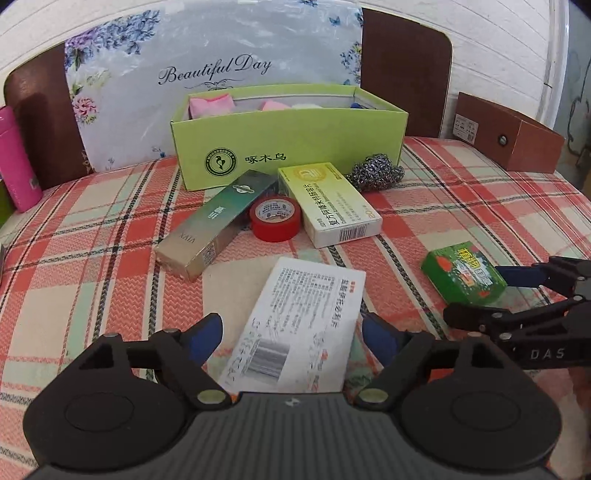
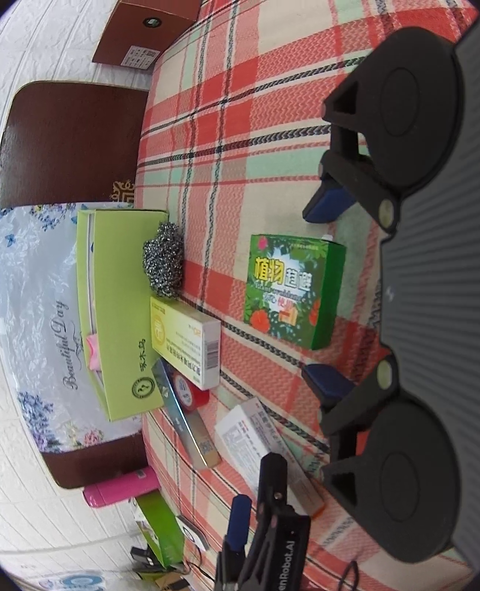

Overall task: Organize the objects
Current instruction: 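Grasp the white-and-orange medicine box with the left tool while the right tool approaches the green box, then grasp the green box with the right tool while the left tool lifts the white medicine box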

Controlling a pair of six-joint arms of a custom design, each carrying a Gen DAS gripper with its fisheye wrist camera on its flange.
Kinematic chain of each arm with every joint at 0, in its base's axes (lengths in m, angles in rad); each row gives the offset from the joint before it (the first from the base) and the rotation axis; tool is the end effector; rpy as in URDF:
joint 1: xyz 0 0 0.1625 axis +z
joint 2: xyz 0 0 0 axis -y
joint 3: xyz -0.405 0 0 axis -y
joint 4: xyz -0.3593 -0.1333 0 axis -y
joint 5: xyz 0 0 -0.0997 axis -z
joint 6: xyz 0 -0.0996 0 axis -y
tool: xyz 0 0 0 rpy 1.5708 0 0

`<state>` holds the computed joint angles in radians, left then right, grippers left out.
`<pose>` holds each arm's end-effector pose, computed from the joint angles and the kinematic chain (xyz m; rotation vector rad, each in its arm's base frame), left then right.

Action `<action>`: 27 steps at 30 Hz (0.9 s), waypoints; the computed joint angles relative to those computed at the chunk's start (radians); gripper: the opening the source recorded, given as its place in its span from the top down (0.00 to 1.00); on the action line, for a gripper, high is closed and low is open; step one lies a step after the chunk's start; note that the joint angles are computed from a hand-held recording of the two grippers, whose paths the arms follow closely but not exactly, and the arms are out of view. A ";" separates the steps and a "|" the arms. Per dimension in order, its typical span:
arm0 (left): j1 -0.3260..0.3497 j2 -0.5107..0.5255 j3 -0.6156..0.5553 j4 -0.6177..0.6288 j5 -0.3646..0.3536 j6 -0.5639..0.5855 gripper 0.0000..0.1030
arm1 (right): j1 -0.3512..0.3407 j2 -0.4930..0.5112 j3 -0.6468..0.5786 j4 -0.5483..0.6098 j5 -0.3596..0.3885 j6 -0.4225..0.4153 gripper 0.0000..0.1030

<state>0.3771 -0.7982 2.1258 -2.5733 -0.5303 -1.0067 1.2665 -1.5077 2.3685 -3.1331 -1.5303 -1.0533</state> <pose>-0.3354 -0.3686 0.0242 0.4150 2.1914 -0.9687 0.0111 -0.4229 0.2825 0.9777 -2.4344 0.7804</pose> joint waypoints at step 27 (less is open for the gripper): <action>0.046 0.026 -0.051 -0.017 -0.061 0.004 0.32 | 0.037 0.069 -0.021 -0.100 -0.040 0.010 0.42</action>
<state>0.4230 -0.7720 2.0744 -2.5907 -0.5913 -1.0030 1.3037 -1.4392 2.3475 -3.2333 -1.5704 -1.0436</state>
